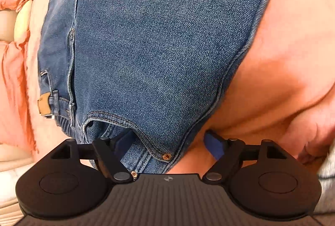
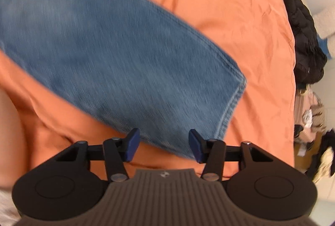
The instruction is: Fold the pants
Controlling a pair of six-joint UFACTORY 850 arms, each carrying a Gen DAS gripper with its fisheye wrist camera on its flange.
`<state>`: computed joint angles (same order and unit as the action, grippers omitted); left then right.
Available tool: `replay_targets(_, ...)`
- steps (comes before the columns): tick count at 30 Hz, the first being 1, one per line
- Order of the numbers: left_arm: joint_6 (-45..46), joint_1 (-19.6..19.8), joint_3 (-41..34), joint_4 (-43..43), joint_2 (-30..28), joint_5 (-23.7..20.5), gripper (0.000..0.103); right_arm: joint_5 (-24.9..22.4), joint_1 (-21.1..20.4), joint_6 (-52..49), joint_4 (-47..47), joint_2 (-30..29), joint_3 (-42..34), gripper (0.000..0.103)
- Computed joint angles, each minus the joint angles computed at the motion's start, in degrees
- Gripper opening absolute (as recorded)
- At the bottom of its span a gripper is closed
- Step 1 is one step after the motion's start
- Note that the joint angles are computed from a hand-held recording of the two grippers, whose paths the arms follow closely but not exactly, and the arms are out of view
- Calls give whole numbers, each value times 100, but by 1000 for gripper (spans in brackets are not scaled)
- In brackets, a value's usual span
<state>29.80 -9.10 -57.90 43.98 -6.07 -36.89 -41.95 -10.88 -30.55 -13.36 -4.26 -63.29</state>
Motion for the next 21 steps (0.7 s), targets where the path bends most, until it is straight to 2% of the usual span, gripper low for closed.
replay_targets(3,-343,-104,202,386,133,56,77,308,-54,-529,-53,162,397,40)
replay_targets(5,-865,-163,354,752,227,133,57,620,-81,-785,-112,294,684,41)
replay_targets(8,-2006,-351,544,1486,278,230,40,1191,-116,-917,-120,470,1008,41)
replay_targets(11,-2601,-417,742,1863,518,360,27,1646,-105,-945,-268,612,1247,36)
replay_targets(12,-2753,-411,741,1902,560,421,26,1769,-88,-917,-367,655,1329,34)
replay_targets(17,-3543,-411,708,1852,873,694,23,2163,107,-77,-1396,806,1599,6)
replay_targets(21,-3905,-316,454,1743,905,928,23,2594,23,455,-1816,1068,1649,0)
